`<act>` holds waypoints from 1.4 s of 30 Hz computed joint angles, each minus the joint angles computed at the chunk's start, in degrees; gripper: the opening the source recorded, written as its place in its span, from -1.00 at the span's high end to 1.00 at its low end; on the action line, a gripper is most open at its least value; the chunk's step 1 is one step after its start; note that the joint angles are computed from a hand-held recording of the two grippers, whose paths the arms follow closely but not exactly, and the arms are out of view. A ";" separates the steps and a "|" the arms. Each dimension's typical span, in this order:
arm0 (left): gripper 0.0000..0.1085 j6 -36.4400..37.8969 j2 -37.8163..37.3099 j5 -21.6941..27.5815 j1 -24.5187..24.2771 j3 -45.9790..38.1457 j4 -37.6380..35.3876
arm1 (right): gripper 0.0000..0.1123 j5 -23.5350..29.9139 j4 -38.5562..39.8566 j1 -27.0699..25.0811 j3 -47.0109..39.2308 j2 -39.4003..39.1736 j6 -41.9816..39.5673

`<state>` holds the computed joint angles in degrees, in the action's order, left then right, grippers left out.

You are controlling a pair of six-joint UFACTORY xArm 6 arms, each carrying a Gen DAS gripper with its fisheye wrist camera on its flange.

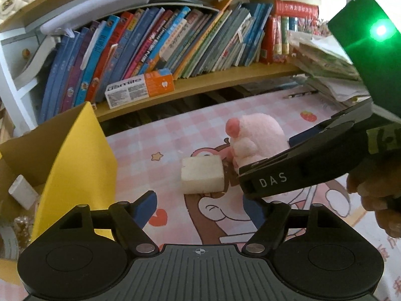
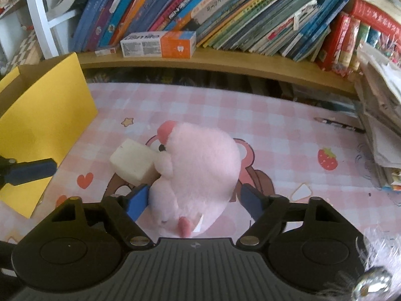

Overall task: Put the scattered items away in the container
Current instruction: 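Move the left gripper to the white foam block while the right gripper approaches the pink plush pig, then close the left gripper on the foam block while the right gripper grasps the plush pig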

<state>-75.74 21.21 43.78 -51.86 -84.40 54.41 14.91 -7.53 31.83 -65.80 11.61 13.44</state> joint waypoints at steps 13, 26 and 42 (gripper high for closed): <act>-0.20 0.59 8.21 -0.51 2.71 -8.24 -3.86 | -0.07 -1.97 2.21 -2.07 2.07 -1.22 -2.51; -0.20 0.25 12.83 0.61 3.57 -12.43 -2.47 | -0.08 -2.38 8.49 -2.47 3.44 -2.09 -6.47; 0.22 0.91 8.06 -5.29 4.16 -6.73 -3.05 | -0.07 -1.42 8.11 -1.86 5.31 -4.57 -5.56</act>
